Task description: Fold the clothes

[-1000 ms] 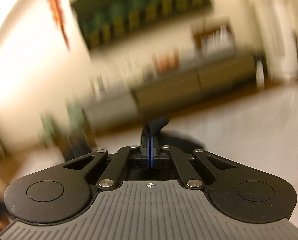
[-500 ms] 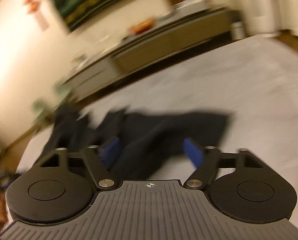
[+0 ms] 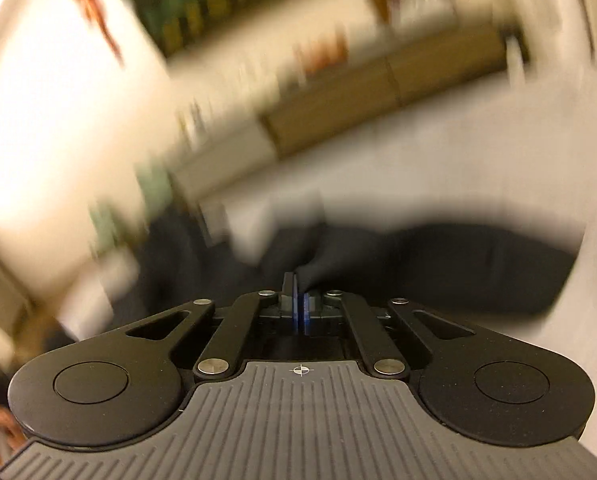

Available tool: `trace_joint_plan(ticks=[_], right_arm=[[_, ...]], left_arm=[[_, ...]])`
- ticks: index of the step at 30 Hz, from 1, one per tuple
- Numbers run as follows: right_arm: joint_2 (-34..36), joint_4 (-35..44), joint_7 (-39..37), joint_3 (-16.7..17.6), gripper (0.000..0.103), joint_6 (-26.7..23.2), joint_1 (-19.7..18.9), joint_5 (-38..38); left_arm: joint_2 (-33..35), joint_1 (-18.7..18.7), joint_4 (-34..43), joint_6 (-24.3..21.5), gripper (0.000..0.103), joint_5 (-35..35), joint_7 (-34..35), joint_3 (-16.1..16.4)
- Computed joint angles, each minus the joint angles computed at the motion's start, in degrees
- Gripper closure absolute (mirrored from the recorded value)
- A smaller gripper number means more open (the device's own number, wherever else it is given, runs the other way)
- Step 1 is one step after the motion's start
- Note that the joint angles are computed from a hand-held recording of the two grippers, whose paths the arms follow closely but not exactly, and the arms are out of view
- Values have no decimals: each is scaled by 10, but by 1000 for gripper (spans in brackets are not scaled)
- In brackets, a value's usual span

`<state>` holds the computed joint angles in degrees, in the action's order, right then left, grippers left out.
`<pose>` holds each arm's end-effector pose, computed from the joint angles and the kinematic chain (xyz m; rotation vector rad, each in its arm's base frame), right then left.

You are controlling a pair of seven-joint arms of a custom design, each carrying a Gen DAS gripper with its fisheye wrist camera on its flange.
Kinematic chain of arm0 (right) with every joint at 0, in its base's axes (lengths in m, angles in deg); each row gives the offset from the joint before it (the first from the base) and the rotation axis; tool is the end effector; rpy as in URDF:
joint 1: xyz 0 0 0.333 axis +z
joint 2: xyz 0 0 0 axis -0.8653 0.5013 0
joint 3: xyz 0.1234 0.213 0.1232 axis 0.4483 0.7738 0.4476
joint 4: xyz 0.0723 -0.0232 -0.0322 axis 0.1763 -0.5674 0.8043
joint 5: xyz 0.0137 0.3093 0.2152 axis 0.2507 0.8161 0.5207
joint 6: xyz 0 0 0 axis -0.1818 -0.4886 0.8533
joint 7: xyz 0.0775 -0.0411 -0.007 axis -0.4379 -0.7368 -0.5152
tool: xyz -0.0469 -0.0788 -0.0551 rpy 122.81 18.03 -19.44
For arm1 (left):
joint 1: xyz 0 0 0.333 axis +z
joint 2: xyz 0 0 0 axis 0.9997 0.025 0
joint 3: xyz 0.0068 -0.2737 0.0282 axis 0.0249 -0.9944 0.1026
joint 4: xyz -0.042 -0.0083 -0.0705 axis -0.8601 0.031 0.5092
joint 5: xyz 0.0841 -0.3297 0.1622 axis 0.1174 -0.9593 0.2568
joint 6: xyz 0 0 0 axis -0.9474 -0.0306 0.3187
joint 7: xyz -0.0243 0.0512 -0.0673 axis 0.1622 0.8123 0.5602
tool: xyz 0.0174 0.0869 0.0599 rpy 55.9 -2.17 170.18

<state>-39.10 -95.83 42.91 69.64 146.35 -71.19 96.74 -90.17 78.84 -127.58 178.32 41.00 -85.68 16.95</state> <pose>0.6906 -0.0669 0.4722 -1.4957 1.2351 -0.1828 0.5086 -0.1957 0.4925 -2.2423 0.7216 -0.6357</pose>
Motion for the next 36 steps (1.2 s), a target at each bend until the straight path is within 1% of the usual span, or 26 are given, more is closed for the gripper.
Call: trace_joint_plan(ticks=[2, 3, 5, 8, 9, 10, 13, 14, 16, 17, 18, 19, 20, 21, 23, 25, 26, 27, 28, 29, 30, 31, 32, 33, 34, 36], right_arm=[[-35, 0, -74, 12, 103, 0, -38, 115], [-56, -5, -116, 7, 103, 3, -50, 161], [-79, -11, -163, -19, 103, 27, -50, 181], [-71, -15, -163, -52, 103, 119, -20, 103], [-60, -20, -122, -67, 103, 157, 2, 39], [-49, -19, -67, -68, 103, 163, 4, -19], [-10, 6, 81, -84, 103, 117, 5, -147], [-8, 7, 96, -79, 103, 106, -4, -148], [-39, -23, 28, -46, 103, 114, -38, -82], [-63, -49, -32, -37, 103, 115, -50, -40], [-89, -77, -99, -43, 103, 108, -51, 6], [-114, -102, -149, -30, 103, 100, -70, 30], [-132, -123, -170, -37, 103, 90, -70, 15], [-142, -141, -172, -61, 102, 90, -51, -41], [-139, -173, -152, -88, 89, 144, -19, -179], [-130, -184, -137, -98, 82, 212, -2, -235], [-124, -189, -161, -103, 75, 250, 7, -221], [-128, -184, -194, -90, 53, 272, -5, -168], [-133, -174, -245, -62, 25, 276, -36, -74], [-136, -163, -279, -54, 17, 270, -54, 9], [-134, -152, -272, -64, 15, 262, -53, 51], [-131, -145, -233, -74, 15, 251, -51, 55], [-125, -135, -180, -82, 15, 233, -46, 37], [-116, -122, -127, -87, 16, 212, -44, 16], [-107, -107, -78, -90, 16, 190, -44, -1], [-96, -88, -49, -81, 16, 139, -43, -10]], left_arm=[[-78, 6, -55, 6, 100, 13, -39, 1], [-114, 9, -83, 11, 100, 12, -51, -2], [-164, 9, -133, 33, 100, -25, -43, -2], [-192, 1, -175, 65, 99, -93, -7, 1], [-192, -3, -182, 76, 99, -118, 9, 3], [-183, -2, -177, 74, 99, -128, 29, -3], [-154, 1, -154, 63, 99, -142, 78, -22], [-149, 1, -147, 64, 99, -144, 85, -26], [-160, 1, -143, 47, 100, -129, 74, -46], [-166, -1, -142, 35, 100, -123, 78, -52], [-170, -4, -140, 23, 99, -119, 85, -58], [-174, -7, -138, 10, 99, -115, 92, -63], [-178, -10, -136, -2, 99, -110, 99, -67], [-170, -17, -132, -8, 96, -124, 130, -60], [-146, -30, -118, -27, 86, -157, 203, -47], [-139, -31, -107, -62, 83, -140, 213, -59], [-145, -31, -106, -67, 77, -127, 210, -62], [-152, -31, -105, -71, 64, -113, 206, -65], [-162, -28, -107, -70, 57, -95, 192, -69], [-174, -25, -110, -68, 46, -77, 175, -72], [-177, -19, -108, -64, 43, -59, 157, -76], [-169, -12, -102, -53, 42, -47, 145, -73], [-158, -6, -95, -40, 40, -36, 134, -70], [-147, 0, -87, -27, 33, -25, 123, -66], [-128, 5, -76, -11, 29, -26, 130, -55], [-55, 12, -19, -10, 28, -39, 170, -39]])
